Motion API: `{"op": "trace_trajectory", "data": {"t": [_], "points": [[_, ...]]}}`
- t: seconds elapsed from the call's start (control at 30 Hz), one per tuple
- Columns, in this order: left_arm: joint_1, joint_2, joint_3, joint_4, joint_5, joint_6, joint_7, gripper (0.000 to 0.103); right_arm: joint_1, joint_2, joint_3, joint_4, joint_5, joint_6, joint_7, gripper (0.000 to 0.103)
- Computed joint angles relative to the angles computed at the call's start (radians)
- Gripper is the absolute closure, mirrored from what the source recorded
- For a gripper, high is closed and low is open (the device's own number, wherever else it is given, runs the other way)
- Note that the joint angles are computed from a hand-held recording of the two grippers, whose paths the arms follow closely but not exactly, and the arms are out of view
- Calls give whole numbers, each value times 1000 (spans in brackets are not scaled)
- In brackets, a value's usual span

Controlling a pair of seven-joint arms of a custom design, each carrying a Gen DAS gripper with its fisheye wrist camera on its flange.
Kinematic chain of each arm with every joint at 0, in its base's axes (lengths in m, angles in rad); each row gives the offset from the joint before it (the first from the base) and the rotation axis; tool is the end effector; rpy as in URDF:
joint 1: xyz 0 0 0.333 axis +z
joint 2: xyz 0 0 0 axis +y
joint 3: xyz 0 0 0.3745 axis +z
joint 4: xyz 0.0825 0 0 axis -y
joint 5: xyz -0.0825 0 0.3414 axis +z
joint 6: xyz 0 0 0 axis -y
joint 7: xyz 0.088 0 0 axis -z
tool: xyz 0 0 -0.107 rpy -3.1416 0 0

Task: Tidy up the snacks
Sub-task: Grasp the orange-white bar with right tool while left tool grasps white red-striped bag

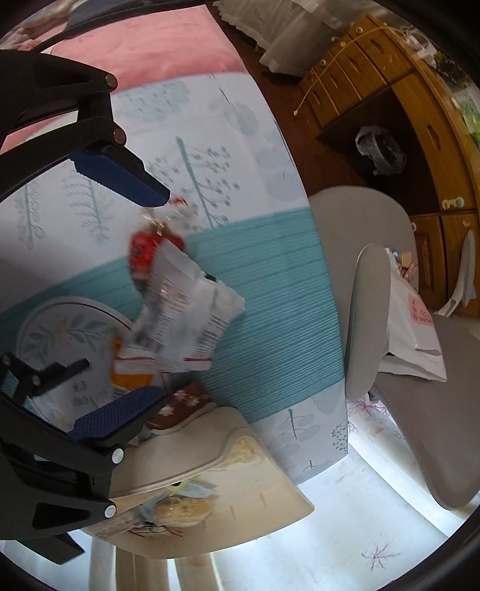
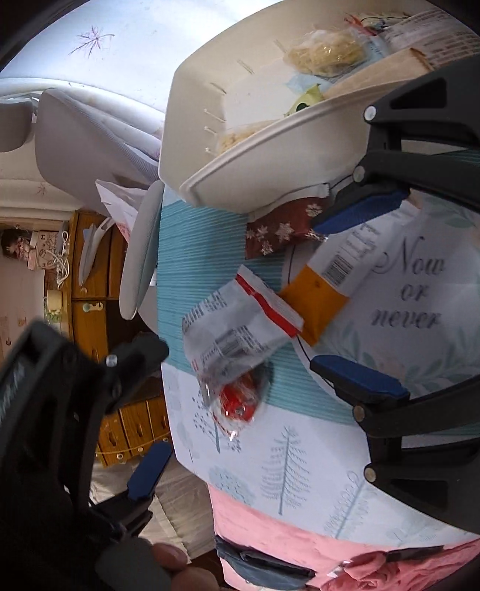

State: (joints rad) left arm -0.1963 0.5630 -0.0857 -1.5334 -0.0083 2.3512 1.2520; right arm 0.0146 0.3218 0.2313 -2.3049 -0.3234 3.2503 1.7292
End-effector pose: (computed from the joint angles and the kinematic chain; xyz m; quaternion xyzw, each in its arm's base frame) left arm 0.6936 -0.1868 0.4255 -0.7221 0.6794 -0.1249 0.0374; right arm 0.5437 0.1592 0.3744 -0.7880 0.5308 -0.1726 0.2600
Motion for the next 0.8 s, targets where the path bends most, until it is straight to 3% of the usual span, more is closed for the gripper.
{"op": "trace_trajectory", "data": {"t": [0.07, 0.13, 0.3, 0.43, 0.5, 0.57, 0.67, 0.8], "points": [[2, 37, -5, 46, -10, -28, 5, 6, 9, 14, -9, 13, 4, -12, 2, 34], [3, 76, -10, 94, -20, -61, 11, 6, 64, 22, -67, 21, 2, -19, 7, 34], [-4, 131, -13, 153, -30, -91, 11, 6, 119, 41, -132, 30, 14, -17, 28, 34], [-12, 172, -12, 200, -38, -123, 7, 6, 112, 53, -127, 44, 10, -33, 23, 34], [-13, 186, -13, 215, -43, -133, 3, 6, 90, 63, -104, 58, 20, -60, 19, 34], [-11, 199, -19, 226, -54, -134, 4, 6, 28, 72, -38, 69, 44, -88, -1, 34], [-15, 209, -17, 234, -59, -142, -5, 19, -59, 85, 55, 75, 100, -117, -36, 34], [3, 196, -34, 198, -99, -112, -5, 26, -73, 78, 74, 67, 135, -122, -68, 36]]}}
